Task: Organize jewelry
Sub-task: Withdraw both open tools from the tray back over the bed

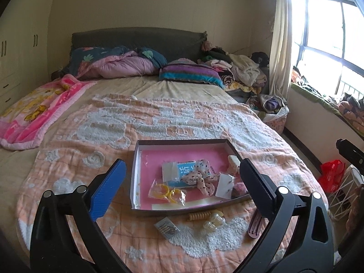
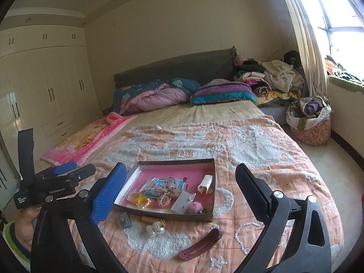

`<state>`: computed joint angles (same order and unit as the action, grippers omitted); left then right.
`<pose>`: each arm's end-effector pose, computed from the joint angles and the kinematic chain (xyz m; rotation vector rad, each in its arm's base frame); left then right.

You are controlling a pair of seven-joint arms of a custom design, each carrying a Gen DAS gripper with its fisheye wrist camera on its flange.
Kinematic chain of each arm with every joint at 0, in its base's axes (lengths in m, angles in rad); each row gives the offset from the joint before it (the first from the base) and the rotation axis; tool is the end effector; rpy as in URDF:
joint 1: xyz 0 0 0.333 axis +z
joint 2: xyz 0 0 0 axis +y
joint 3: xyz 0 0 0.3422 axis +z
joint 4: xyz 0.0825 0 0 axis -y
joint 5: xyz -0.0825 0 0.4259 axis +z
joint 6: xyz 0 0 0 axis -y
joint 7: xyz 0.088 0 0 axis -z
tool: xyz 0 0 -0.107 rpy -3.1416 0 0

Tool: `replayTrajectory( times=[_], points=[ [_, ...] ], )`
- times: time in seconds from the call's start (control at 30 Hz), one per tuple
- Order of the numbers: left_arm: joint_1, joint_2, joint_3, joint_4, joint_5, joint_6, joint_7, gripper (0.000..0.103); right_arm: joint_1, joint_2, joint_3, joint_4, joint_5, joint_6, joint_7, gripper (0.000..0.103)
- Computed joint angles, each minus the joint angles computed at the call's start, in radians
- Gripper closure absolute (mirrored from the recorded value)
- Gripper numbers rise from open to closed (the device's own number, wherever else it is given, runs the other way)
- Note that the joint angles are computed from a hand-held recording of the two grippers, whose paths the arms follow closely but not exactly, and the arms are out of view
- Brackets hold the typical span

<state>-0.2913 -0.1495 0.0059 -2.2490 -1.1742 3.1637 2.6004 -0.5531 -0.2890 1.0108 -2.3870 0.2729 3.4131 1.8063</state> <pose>0.5496 -0.0743 0.5172 -1.5331 1.7442 -1.1206 0.4863 0.2466 0.5274 -1.4575 1.3798 -0.7220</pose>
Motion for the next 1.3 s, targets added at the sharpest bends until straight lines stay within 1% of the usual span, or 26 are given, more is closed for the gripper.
replayTrajectory(
  times=[0.07,0.2,0.3,0.47,0.5,0.6,0.67,0.7,0.73,0.83,0.97,1.03,1.07,1.13,1.3],
  points=[
    [-0.006,-0.010,0.007,-0.003,-0.018,0.001,0.018,0.010,0.029,-0.013,-0.027,-0.009,0.000,0.005,0.001,0.007],
    [-0.016,-0.038,0.015,-0.026,-0.013,0.006,0.013,0.010,0.096,-0.057,-0.089,-0.036,0.007,0.006,0.006,0.007],
    [-0.045,-0.062,0.039,-0.044,-0.014,0.013,0.021,0.010,0.117,-0.098,-0.108,-0.057,0.010,0.006,0.014,0.007],
    [-0.087,-0.093,0.073,-0.077,0.017,0.015,0.003,0.010,0.169,-0.175,-0.164,-0.108,0.000,0.006,0.055,0.005],
    [-0.071,-0.102,0.059,-0.091,0.057,0.013,-0.035,0.010,0.171,-0.188,-0.168,-0.114,-0.005,0.002,0.063,0.005],
    [-0.094,-0.127,0.083,-0.119,0.104,0.000,-0.073,0.010,0.178,-0.239,-0.181,-0.140,-0.028,-0.013,0.091,0.004],
    [-0.094,-0.144,0.082,-0.140,0.152,0.008,-0.110,0.010,0.181,-0.271,-0.187,-0.159,-0.044,-0.014,0.115,0.004],
    [-0.092,-0.156,0.077,-0.155,0.178,0.014,-0.126,0.010,0.187,-0.281,-0.194,-0.166,-0.055,-0.014,0.126,0.004],
    [-0.067,-0.167,0.057,-0.168,0.214,0.008,-0.161,0.010,0.196,-0.290,-0.204,-0.174,-0.067,-0.015,0.134,0.004],
    [-0.091,-0.201,0.082,-0.193,0.250,0.001,-0.188,0.010,0.208,-0.318,-0.217,-0.192,-0.093,-0.014,0.160,0.004],
    [-0.104,-0.251,0.093,-0.233,0.315,-0.006,-0.224,0.010,0.241,-0.328,-0.249,-0.207,-0.128,-0.017,0.185,0.004],
    [-0.139,-0.274,0.119,-0.254,0.336,0.008,-0.220,0.010,0.255,-0.325,-0.255,-0.215,-0.140,-0.009,0.191,0.004],
    [-0.138,-0.282,0.117,-0.266,0.355,0.012,-0.226,0.010,0.273,-0.314,-0.267,-0.217,-0.149,-0.011,0.190,0.004],
    [-0.100,-0.289,0.083,-0.290,0.403,0.012,-0.257,0.010,0.298,-0.289,-0.276,-0.216,-0.166,-0.015,0.183,0.004],
    [-0.004,-0.283,0.012,-0.329,0.510,0.001,-0.341,0.010,0.301,-0.231,-0.248,-0.198,-0.196,-0.041,0.168,0.004]
  ],
)
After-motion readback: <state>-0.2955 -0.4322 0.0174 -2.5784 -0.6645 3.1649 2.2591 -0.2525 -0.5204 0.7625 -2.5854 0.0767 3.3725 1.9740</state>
